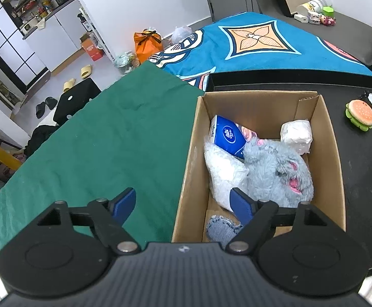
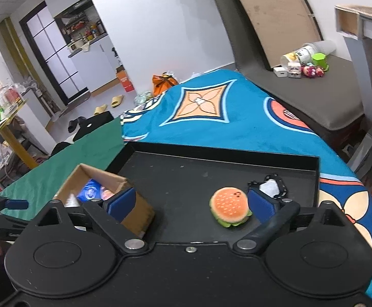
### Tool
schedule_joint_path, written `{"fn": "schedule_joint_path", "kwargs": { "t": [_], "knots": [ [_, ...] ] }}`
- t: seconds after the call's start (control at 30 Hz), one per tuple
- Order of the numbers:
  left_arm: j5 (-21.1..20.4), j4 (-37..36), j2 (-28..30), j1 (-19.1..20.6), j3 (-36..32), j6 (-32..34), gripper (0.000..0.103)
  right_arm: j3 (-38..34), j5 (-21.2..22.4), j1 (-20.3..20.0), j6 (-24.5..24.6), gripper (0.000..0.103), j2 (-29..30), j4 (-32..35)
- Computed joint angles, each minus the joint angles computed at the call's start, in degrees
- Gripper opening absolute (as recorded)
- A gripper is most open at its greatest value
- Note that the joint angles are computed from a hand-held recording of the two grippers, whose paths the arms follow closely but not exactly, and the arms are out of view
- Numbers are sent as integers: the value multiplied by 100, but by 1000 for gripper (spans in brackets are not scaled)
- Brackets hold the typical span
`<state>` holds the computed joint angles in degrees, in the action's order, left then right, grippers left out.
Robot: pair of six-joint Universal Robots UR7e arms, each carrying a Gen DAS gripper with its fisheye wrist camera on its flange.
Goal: Organize soft objects
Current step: 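Move the right gripper back toward the burger plush on the tray, then grasp the black-and-white plush with the right gripper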
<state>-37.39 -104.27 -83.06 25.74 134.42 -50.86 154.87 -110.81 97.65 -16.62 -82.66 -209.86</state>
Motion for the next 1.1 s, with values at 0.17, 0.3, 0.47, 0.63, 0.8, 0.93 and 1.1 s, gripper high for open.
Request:
{"fn": "schedule_joint_path", "kwargs": {
  "t": [0.17, 0.3, 0.47, 0.63, 0.8, 0.93, 1.1],
  "knots": [
    [44, 183, 192, -5, -122, -164, 80, 171, 310, -548, -399, 96, 275, -744],
    [88, 182, 382, 17, -183, -187, 80, 217, 281, -875, -453, 96, 558, -1215],
    [50, 119, 634, 89, -288, -240, 80, 298, 286, -1291, -563, 87, 1043, -1974],
    [72, 231, 864, 157, -399, -425, 80, 251, 424, -1560, -697, 73, 1360, -2369],
    [71, 171, 964, 232, -413, -422, 80, 138, 435, -1697, -706, 55, 1499, -2394],
    [57, 138, 961, 266, -392, -409, 80, 60, 333, -1744, -743, 44, 1642, -2404],
    [55, 36, 880, 306, -334, -353, 80, -12, 131, -1676, -1080, 15, 1882, -2610]
  ]
}}
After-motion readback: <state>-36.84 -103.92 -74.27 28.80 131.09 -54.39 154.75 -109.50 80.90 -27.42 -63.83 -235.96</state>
